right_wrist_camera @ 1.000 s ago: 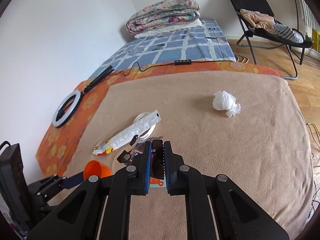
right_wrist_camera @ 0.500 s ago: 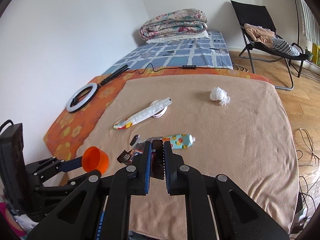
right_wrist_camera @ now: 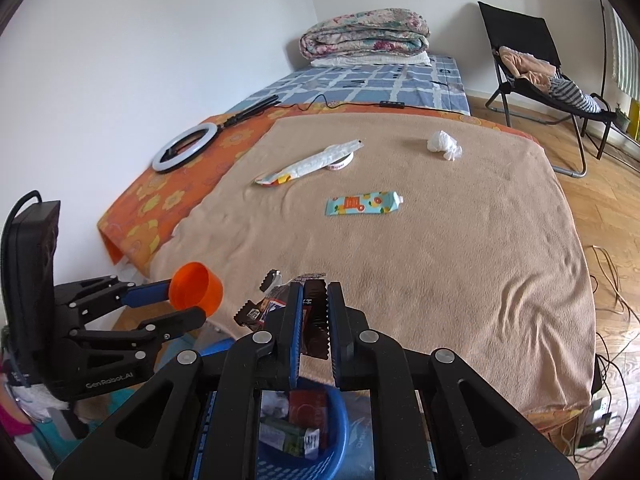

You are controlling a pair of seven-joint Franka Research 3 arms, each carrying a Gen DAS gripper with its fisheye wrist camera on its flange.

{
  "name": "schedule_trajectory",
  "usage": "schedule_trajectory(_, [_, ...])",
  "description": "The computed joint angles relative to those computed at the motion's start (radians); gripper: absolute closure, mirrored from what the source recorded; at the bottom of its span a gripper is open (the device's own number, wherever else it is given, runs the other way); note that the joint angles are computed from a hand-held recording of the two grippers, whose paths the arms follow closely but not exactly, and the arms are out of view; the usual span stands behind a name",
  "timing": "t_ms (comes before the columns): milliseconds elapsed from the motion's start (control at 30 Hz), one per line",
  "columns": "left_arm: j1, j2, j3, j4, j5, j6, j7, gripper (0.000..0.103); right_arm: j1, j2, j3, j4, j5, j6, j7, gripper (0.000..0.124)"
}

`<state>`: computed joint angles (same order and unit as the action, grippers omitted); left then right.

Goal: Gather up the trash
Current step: 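Carry the Snickers wrapper and orange cap to the blue basket and release both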

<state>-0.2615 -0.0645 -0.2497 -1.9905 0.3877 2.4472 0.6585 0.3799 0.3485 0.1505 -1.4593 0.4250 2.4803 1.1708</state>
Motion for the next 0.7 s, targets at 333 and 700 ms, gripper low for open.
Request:
schedule_trajectory(333, [-0.010, -0.015, -0.001, -0.091, -0.071, 0.012, 0.012, 0.058, 0.024, -0.103, 0.003, -0.213, -0.019, 0.030, -0.030, 0.114])
schedule_trajectory(700, [-0.016, -0.022, 0.001, -0.159, -0.148, -0.004, 0.048, 0.058, 0.045, -0.129, 0.002, -0.313, -0.058, 0.017, -0.021, 0.114])
